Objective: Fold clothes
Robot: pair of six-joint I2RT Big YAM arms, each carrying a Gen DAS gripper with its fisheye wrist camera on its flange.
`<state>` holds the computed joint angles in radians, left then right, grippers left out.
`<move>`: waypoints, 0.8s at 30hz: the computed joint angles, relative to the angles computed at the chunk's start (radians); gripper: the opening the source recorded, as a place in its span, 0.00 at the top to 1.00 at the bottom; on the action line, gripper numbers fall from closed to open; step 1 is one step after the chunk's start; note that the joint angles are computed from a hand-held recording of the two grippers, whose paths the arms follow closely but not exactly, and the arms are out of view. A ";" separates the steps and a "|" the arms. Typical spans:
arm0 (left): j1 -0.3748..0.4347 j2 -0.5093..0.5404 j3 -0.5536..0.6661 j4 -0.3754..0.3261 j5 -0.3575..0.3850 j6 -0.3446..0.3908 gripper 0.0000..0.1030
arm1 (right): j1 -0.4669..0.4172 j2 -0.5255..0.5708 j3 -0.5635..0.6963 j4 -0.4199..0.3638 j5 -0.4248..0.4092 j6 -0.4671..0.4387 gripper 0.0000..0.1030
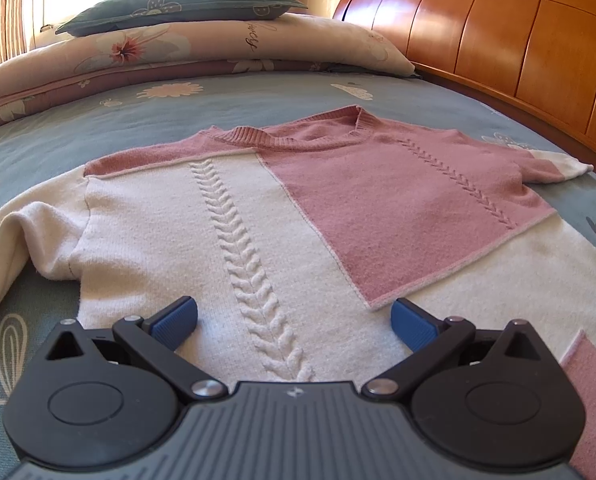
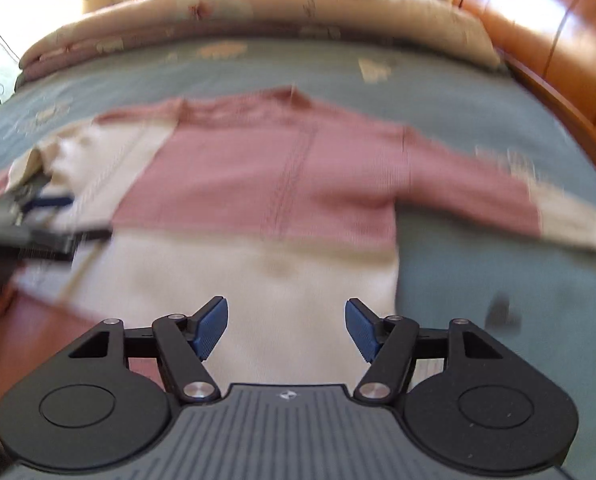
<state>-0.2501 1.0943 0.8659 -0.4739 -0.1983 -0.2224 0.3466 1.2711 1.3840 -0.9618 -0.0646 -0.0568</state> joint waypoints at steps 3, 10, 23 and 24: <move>0.001 0.003 0.003 -0.004 0.004 0.007 0.01 | -0.004 0.131 0.130 0.017 0.033 0.023 0.30; 0.007 0.002 0.002 -0.002 0.015 0.008 0.01 | -0.050 0.352 0.378 -0.057 0.020 0.048 0.26; 0.005 0.002 0.002 -0.003 0.014 0.009 0.01 | -0.082 0.523 0.451 0.032 -0.010 0.033 0.18; 0.005 0.002 0.002 -0.003 0.014 0.009 0.01 | -0.082 0.531 0.456 0.044 -0.012 0.039 0.16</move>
